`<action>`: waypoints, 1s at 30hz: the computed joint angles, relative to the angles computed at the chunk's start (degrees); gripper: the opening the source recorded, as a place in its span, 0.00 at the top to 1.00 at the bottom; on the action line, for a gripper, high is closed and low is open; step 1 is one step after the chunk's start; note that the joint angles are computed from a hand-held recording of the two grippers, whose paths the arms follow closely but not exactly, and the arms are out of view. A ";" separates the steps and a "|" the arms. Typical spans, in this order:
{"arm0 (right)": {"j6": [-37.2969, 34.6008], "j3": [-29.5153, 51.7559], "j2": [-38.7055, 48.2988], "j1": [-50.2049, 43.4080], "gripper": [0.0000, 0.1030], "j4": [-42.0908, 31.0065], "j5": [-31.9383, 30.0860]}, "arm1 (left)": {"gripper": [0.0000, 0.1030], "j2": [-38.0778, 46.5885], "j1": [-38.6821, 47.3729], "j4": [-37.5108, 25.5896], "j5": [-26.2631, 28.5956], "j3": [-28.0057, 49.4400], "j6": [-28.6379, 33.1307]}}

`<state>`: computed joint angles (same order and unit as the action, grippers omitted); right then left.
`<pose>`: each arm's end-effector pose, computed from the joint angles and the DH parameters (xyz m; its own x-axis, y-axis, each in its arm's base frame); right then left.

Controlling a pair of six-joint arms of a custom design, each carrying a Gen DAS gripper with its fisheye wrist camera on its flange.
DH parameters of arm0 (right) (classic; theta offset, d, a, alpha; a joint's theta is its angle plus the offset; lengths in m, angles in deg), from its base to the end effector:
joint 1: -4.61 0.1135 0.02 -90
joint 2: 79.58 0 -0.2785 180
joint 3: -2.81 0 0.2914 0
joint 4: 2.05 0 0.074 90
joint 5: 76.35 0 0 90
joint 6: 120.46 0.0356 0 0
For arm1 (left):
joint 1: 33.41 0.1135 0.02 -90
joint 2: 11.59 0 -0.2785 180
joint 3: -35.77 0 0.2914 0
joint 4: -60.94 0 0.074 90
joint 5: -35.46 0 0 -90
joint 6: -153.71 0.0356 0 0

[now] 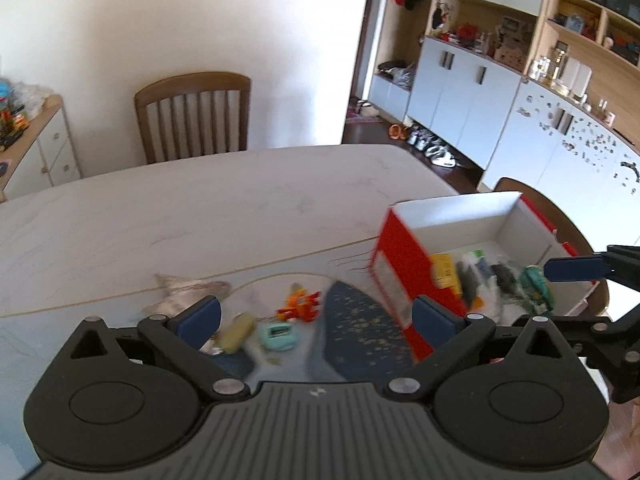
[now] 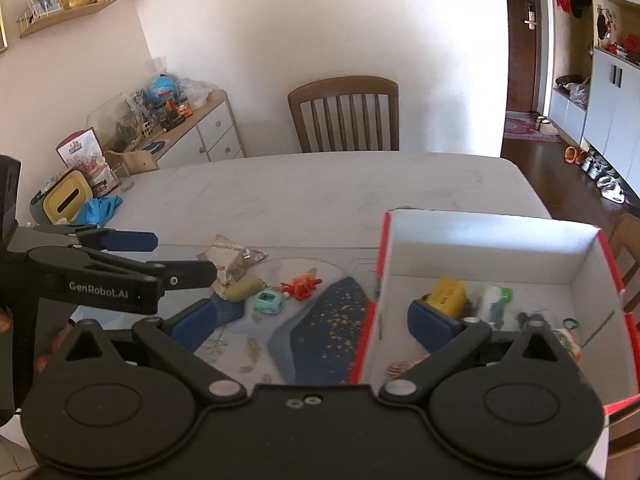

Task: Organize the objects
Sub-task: 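Move both tools back toward the remaining items on the table, then lower left gripper onto the silver snack bag while right gripper approaches the orange toy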

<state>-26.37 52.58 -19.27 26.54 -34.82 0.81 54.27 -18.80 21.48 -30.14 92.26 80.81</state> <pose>0.2268 0.0998 0.2276 -0.6714 -0.1953 -0.7149 -0.4674 0.8602 0.2039 0.2589 0.0523 0.2401 -0.6864 0.0978 -0.7206 0.2461 0.9637 -0.1037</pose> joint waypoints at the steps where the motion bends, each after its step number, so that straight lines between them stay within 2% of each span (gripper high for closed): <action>1: 0.56 0.26 0.73 1.14 0.01 0.42 0.80 | 0.01 0.94 1.48 0.11 0.68 0.35 1.02; 7: 3.19 2.48 6.10 6.81 0.01 3.04 4.84 | 0.00 6.76 8.23 1.80 3.53 2.61 5.46; 15: 4.86 7.89 15.32 10.63 0.01 5.58 8.92 | 0.00 15.82 12.17 7.26 3.38 4.39 9.29; 21: 5.63 12.99 23.02 12.60 0.01 6.33 11.49 | 0.01 22.48 13.08 10.55 3.78 6.11 11.04; 30: 7.71 23.50 35.64 13.12 0.03 4.01 12.30 | 0.01 31.02 10.72 16.93 0.85 8.99 11.86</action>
<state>-18.67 76.08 16.36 39.66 -30.81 13.11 85.30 -8.08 38.42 -29.29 101.26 92.67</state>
